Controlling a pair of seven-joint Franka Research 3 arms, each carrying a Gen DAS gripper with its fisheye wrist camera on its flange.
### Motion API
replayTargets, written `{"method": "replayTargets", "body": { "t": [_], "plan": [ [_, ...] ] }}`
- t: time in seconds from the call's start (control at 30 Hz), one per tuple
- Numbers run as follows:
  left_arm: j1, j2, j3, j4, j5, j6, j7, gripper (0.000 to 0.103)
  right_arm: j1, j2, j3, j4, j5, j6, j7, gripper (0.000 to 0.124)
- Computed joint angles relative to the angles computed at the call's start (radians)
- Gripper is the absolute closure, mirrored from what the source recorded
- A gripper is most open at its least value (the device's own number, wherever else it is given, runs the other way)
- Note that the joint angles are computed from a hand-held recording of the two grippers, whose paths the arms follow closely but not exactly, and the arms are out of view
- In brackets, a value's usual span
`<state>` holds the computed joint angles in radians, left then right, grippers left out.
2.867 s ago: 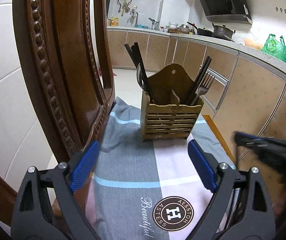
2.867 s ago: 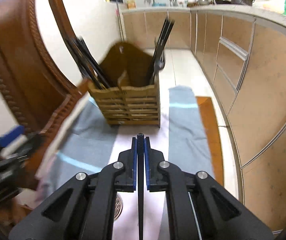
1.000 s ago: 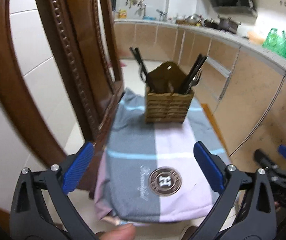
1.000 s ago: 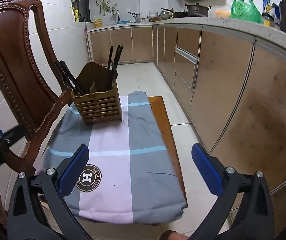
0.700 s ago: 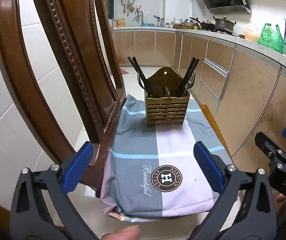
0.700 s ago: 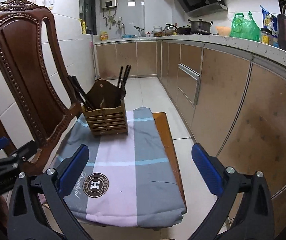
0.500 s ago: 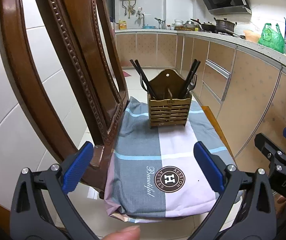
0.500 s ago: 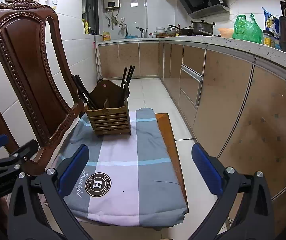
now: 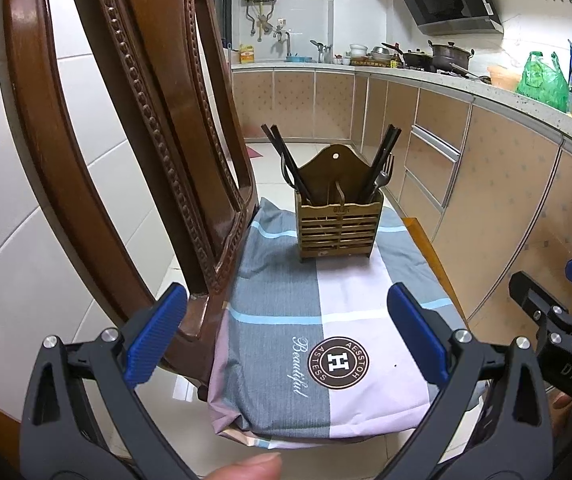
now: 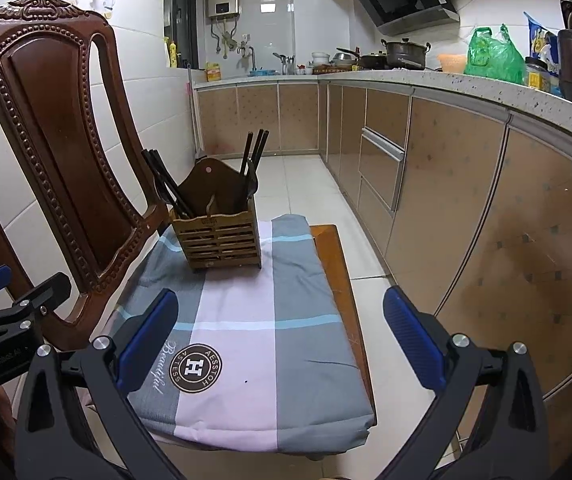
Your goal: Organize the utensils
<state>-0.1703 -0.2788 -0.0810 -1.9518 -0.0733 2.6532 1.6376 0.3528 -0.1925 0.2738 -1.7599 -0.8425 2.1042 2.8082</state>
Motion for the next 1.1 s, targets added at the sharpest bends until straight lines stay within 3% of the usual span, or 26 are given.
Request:
{"method": "replayTargets", "body": {
  "t": [1.1],
  "plan": [
    [-0.003,0.000,0.002,-0.004,-0.014,0.012,0.006,0.004,0.002,0.000,0.001,-0.002,-0.012,-0.004,0.010,0.024]
  ]
}}
